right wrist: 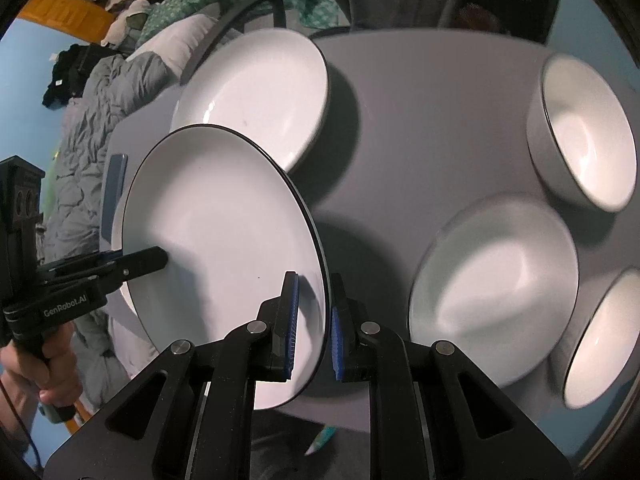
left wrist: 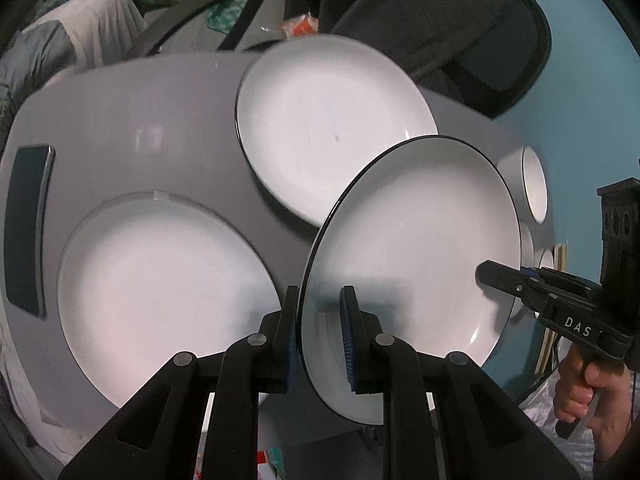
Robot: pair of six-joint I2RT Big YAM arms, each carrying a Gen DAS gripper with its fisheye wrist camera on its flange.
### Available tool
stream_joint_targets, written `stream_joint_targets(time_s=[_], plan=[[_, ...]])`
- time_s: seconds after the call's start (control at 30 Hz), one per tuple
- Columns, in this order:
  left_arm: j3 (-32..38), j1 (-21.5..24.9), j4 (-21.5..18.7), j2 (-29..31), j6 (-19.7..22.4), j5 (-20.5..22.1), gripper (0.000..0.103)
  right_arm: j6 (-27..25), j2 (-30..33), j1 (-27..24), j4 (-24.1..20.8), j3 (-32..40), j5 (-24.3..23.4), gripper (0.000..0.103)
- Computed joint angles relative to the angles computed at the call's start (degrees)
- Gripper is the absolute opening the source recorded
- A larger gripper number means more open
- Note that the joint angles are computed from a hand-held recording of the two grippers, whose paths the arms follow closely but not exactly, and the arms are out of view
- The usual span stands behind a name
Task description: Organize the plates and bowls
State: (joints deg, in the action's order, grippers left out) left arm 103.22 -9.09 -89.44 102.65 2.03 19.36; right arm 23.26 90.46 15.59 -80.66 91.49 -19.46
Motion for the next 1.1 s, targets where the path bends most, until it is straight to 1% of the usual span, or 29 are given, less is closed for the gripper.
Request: stream_joint_targets(time_s=[0.2, 0.33, 0.43, 0.6, 0.7, 0.97, 1.1], plan=[[6.7, 0.7, -0.4, 4.4, 0.0, -1.0, 0.019, -1.4, 5.5, -0.3, -0.5, 6.7, -0.1, 0.014], [10.7, 0.9, -0.6, 7.6, -0.8, -2.0, 0.02, -1.8, 9.5, -0.2, -0.9, 11.3, -0.4, 0.014], [13.4, 0.9, -1.0, 10.1, -1.3, -2.9, 0.021, -3.0, 12.5, -0.5, -1.7, 14.6, -0.5, 0.014], [17.4, 0.9, -2.0, 13.6, -1.8, -4.3, 0.021, -3.5, 17.4, -0.4, -3.4, 20.0, -1.2, 0.014], [19.1, 1.0, -2.6, 15.2, -2.1, -4.8, 0.022, -3.7, 19.5, -0.4, -4.4, 22.3, -1.5, 0.014], [20.7, 1.0, -2.8, 17.1, -2.6, -5.6, 0.022, -5.1, 23.0, -1.4, -7.3, 26.6, -2.0, 0.015], [21.5, 0.8, -3.1, 17.7, -2.7, -5.8, 0.022, -4.9, 23.7, -1.6, -7.8, 27.2, -1.8, 0.016]])
